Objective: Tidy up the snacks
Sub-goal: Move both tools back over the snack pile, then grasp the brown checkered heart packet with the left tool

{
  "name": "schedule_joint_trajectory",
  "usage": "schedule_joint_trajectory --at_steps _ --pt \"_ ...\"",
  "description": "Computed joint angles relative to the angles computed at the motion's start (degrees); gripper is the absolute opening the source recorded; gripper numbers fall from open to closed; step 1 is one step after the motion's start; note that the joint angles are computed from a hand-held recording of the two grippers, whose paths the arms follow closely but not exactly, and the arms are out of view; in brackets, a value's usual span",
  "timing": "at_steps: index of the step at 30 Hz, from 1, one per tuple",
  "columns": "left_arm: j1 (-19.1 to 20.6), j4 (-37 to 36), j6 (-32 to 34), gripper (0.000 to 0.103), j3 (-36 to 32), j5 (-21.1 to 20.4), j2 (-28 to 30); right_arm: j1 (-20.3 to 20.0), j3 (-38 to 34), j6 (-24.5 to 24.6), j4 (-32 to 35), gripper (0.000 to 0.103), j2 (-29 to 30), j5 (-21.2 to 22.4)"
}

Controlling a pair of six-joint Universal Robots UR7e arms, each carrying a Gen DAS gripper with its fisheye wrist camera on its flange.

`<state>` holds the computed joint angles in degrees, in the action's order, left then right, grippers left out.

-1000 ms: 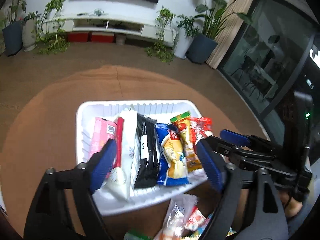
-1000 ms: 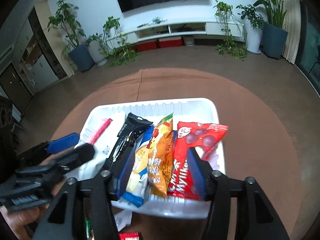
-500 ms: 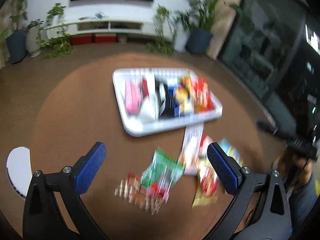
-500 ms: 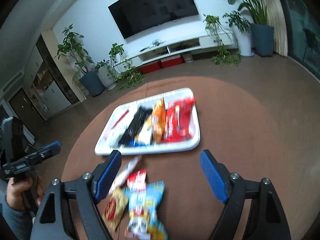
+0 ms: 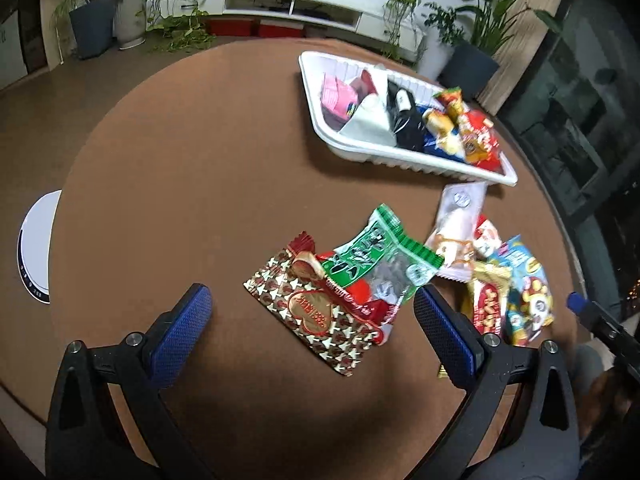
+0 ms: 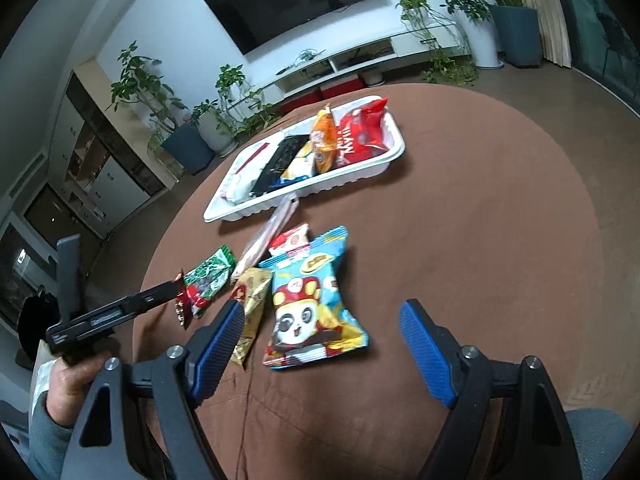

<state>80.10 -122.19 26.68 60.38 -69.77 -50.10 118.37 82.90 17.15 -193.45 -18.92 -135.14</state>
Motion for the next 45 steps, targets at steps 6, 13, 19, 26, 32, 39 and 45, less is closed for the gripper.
schedule_joint_trajectory --at_steps 6,13,19,26,32,39,45 --pt "0.7 2.0 0.6 0.101 -2.3 1.5 0.6 0.0 0.3 0.0 0.6 0.083 0.2 -0.2" --pt "1.3 1.8 0.3 0.101 -3.2 3.8 0.7 0.4 0.0 -0.1 1.1 0.083 0.5 -1.1" --pt "0.0 -0.6 0.6 0.102 -2.7 0.9 0.8 0.8 -0.5 -0.3 1.3 0.083 0.8 -0.9" --pt "0.5 1.3 0.1 0.096 -5.9 4.1 4.2 1.1 0.1 -0.1 1.1 0.083 0.7 -1.2" --pt "1.1 3.6 1.0 0.076 -7.3 3.4 3.7 1.0 0.3 0.3 1.2 0.083 0.8 -0.5" --pt "0.1 1.4 5.0 0.063 -4.2 5.0 3.0 1.5 -0.9 -0.6 2.1 0.083 1.4 -0.5" --pt "-0.2 1.3 7.4 0.043 -6.4 5.9 4.8 2.0 -2.3 -2.5 3.3 0.083 2.0 0.2"
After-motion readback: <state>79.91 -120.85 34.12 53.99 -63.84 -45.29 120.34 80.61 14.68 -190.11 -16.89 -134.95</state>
